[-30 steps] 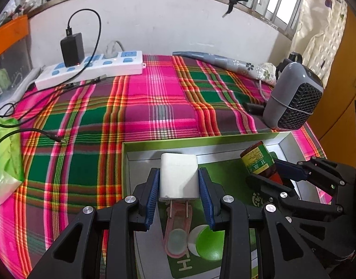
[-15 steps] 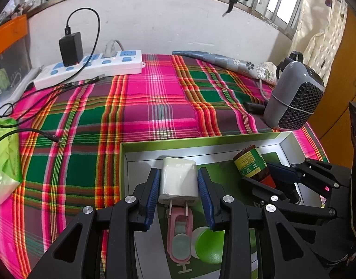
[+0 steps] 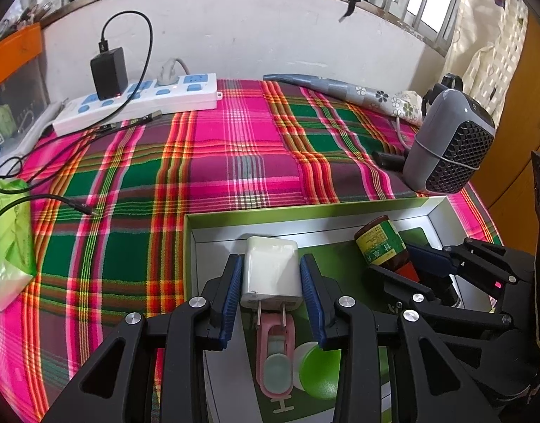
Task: Organize rigid objects
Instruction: 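Lower the charger and jar into the box and open both tools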
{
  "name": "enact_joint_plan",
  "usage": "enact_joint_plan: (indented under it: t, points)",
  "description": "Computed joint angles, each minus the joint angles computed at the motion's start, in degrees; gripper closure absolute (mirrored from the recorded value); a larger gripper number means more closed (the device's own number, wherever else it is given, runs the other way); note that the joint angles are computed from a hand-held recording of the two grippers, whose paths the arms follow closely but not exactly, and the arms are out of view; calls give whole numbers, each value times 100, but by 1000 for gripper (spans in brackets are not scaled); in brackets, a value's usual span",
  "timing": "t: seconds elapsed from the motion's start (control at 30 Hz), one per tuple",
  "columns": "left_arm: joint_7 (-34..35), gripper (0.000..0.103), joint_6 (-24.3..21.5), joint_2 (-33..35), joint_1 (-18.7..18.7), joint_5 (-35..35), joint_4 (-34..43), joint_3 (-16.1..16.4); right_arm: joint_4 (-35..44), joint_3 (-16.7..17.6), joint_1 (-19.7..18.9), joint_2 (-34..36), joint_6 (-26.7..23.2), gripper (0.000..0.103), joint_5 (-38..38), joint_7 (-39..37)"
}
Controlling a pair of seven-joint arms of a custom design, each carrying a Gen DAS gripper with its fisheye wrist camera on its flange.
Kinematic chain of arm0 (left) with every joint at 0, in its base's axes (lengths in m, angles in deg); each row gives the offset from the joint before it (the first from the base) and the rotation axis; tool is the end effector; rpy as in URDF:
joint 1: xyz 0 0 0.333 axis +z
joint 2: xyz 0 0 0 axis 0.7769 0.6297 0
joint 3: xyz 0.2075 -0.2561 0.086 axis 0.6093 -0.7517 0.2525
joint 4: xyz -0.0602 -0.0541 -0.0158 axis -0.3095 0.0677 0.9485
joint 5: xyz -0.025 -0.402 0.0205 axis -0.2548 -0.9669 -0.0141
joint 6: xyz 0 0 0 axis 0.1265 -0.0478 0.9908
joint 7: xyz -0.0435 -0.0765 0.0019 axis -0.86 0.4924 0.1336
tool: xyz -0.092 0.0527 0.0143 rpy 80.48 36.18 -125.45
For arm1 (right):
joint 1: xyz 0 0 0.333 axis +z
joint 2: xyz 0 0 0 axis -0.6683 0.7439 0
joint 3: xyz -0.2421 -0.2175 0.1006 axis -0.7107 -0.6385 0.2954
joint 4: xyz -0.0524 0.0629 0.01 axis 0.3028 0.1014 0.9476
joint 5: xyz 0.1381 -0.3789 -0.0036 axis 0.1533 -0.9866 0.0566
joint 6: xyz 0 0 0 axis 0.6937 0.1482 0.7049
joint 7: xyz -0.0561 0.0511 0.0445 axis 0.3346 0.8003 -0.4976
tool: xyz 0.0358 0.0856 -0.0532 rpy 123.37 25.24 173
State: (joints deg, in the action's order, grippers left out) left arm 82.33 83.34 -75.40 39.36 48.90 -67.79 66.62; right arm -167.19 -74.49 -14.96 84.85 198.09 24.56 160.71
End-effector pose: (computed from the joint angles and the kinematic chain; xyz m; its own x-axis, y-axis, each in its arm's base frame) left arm 0.5339 -0.2510 0.4874 0.0110 -0.9900 0.1408 -0.8003 -0.0932 -0.5923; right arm 0.5459 0.3792 0.4789 0.5238 -0.8500 -0.0557 -0.7027 -0.3942 -0.5923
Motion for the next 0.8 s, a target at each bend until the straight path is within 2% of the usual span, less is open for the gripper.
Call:
enact_joint_plan:
  t: [0.2, 0.37, 0.8]
  points:
    - [-101, 67, -10, -67, 1, 89, -58, -10, -40, 8, -9, -18, 30, 60, 50, 12]
    - [-218, 63, 19, -173, 11, 174, -139, -48, -136, 20, -20, -91, 110, 59, 92, 8]
    - [-444, 63, -33, -582, 71, 322, -423, -207, -497, 35, -13, -413, 297, 58, 74, 140]
